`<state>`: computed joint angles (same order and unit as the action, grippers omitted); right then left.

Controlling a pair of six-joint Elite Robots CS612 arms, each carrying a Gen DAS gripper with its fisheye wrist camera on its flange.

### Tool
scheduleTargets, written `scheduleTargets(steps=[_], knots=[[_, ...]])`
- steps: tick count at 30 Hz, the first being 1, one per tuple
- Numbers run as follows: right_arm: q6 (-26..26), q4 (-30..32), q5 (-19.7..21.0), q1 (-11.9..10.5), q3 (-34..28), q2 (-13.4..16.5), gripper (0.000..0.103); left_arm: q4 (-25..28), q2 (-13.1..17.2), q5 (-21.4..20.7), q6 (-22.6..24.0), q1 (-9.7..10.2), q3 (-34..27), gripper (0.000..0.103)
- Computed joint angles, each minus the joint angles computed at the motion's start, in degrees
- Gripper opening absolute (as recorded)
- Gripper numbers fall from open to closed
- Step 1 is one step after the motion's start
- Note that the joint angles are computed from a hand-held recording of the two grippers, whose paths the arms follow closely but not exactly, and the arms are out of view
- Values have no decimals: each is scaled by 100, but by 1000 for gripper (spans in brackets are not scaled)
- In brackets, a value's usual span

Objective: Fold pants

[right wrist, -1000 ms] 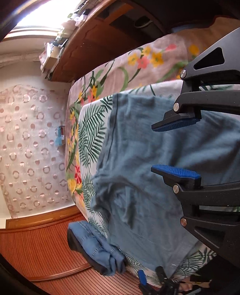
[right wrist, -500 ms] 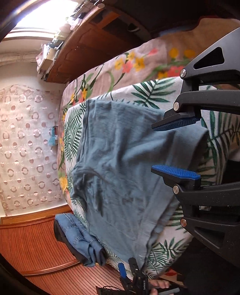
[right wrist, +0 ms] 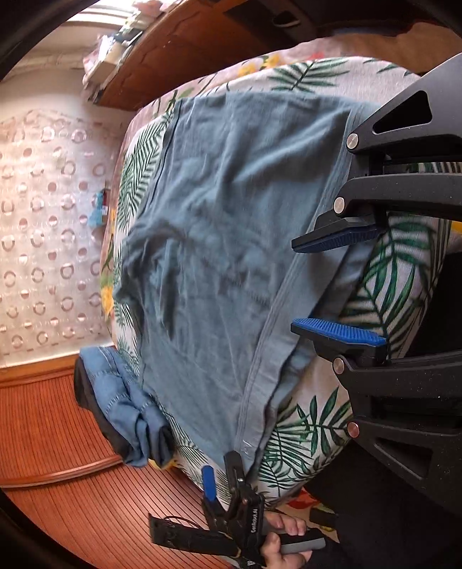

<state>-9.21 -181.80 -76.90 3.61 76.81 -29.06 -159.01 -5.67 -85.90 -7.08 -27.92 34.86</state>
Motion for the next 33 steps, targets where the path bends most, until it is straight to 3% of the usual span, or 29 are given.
scheduleTargets(steps=[8,11,12,14,17,19,26,29,31,33], knots=[[-558,186,-190,10,-169,65,39,-30,-25,-44,-27,4,47,103],[-687,153,-386,43,-240,111,23,-95,-59,-42,-52,6,120,103],[-713,161,-312,30,-246,111,13,-105,-63,-45,-61,8,127,103],[-774,179,-290,32,-260,112,3,-146,-94,-37,-77,9,193,103],[-795,252,-175,46,-308,140,0,-164,-117,-31,-99,13,243,103],[-784,186,8,41,-173,85,0,-178,-136,-31,-119,17,281,103],[-721,-7,-56,55,-149,114,0,-209,-161,-40,-165,24,346,103],[-747,-22,-279,100,-197,141,9,-205,-160,-48,-171,23,344,103],[-797,17,-316,113,-234,160,23,-221,-174,-52,-170,22,373,103],[-870,46,-341,134,-248,170,30,-213,-171,-49,-170,23,366,103]])
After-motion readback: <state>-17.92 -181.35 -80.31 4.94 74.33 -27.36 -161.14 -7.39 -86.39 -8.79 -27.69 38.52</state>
